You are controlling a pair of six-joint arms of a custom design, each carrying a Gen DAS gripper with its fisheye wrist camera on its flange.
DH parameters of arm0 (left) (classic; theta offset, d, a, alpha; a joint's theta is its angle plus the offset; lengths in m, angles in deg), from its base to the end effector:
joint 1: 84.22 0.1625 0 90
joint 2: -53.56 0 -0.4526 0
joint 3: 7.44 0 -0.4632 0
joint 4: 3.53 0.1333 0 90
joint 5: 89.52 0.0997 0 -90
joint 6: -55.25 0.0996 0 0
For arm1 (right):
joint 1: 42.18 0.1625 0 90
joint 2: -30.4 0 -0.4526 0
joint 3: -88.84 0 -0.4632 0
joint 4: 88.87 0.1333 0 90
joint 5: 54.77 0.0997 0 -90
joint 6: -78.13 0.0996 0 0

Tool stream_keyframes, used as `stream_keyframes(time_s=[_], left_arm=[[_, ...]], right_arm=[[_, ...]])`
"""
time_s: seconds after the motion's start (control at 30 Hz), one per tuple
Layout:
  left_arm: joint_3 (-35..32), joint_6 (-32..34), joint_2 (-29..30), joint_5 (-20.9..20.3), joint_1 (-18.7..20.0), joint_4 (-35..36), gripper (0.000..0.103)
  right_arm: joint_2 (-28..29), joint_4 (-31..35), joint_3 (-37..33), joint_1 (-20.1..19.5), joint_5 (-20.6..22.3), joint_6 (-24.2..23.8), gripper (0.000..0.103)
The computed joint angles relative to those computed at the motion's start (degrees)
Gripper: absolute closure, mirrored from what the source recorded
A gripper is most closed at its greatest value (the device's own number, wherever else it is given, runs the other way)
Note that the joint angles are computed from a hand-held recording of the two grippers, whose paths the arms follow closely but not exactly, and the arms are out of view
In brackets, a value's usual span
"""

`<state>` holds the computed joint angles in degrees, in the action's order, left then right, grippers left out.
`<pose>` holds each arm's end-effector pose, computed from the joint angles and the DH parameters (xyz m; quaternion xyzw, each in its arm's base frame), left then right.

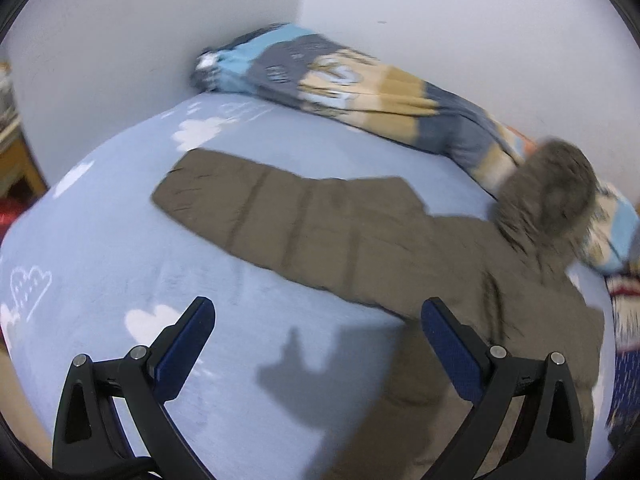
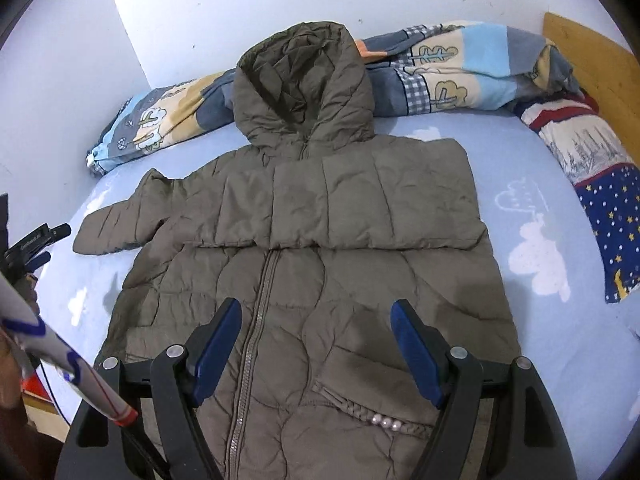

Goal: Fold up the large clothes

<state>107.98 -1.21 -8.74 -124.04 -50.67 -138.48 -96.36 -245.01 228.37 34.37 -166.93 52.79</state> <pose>-0.3636 -0.4995 0.1227 0.0331 0.8828 -0.3521 0.3091 0.0200 -0.3280 0.4477 0.0050 -0.8811 0.3587 0.3083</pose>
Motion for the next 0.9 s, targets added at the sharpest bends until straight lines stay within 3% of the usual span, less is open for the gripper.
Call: stream_keyframes(time_s=[0.27, 0.43, 0.5, 0.57, 0.7, 0.9], left_arm=[[1.86, 0.79, -4.19, 0.8, 6.04, -6.91, 0.001], [3.42, 3.97, -6.24, -2.95, 11.73, -16.48, 0.004], [3.71, 4.84, -6.72, -5.65, 14.71, -20.21, 0.008], [3.88, 4.9, -6.57, -7.51, 16.58, -23.13, 0.024], [4.87, 4.57, -6.03, -12.09, 20.97, -31.03, 0.032], [4.29, 5.59, -4.03, -14.99, 24.8, -39.66, 0.042]], right_arm=[[-0.96, 1.04, -1.0, -1.64, 3.41, 1.67, 0.022], [0.49, 0.62, -0.79, -1.1, 2.78, 0.49, 0.022], [1.32, 0.78, -0.75, -0.88, 2.79, 0.65, 0.022], [2.31, 0.53, -0.55, -0.55, 2.51, 0.42, 0.022], [5.0, -0.29, -0.47, 0.08, 1.69, 0.39, 0.022], [8.68, -1.56, -0.58, 1.11, 0.81, 0.19, 0.022]])
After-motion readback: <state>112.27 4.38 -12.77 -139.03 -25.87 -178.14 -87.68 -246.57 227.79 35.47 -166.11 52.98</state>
